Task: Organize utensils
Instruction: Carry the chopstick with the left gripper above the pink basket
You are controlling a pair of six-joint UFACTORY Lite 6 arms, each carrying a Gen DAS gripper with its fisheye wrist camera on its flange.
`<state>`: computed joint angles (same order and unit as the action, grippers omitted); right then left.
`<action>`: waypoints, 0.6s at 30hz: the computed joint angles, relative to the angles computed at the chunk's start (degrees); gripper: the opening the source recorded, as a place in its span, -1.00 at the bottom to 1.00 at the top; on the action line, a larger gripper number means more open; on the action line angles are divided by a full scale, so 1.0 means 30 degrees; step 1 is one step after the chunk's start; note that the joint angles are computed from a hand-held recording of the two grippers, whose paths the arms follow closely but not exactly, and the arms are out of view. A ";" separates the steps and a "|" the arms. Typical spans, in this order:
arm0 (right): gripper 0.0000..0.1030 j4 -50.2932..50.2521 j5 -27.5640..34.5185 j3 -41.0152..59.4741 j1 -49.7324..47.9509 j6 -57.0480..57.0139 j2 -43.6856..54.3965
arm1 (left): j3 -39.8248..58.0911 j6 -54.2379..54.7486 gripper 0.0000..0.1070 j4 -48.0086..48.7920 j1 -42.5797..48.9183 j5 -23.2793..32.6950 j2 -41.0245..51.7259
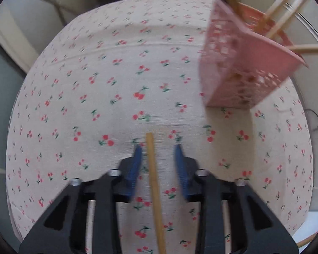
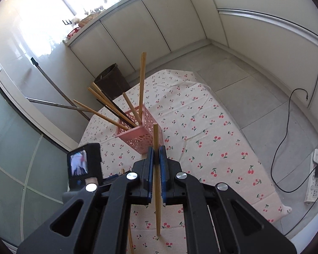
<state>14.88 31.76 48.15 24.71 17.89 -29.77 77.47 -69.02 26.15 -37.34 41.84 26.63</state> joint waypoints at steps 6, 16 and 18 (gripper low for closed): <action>-0.89 0.1119 0.0395 0.0233 -0.0629 -0.1299 -0.0356 | -0.3196 -0.0219 -0.87 -0.1259 0.0913 -0.3823 -0.3039; -0.89 0.2164 0.1112 0.1047 -0.1179 -0.2522 -0.1368 | -0.8451 -0.4543 -0.87 0.3006 0.0094 -0.3855 -1.3923; -0.89 0.2180 0.1366 0.1305 -0.1372 -0.2700 -0.1533 | -0.8968 -0.6704 -0.88 0.4968 -0.1008 -0.2489 -1.5273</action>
<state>21.42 35.85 52.06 20.60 9.79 -34.37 50.57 -89.14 41.05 -40.36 34.37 -19.18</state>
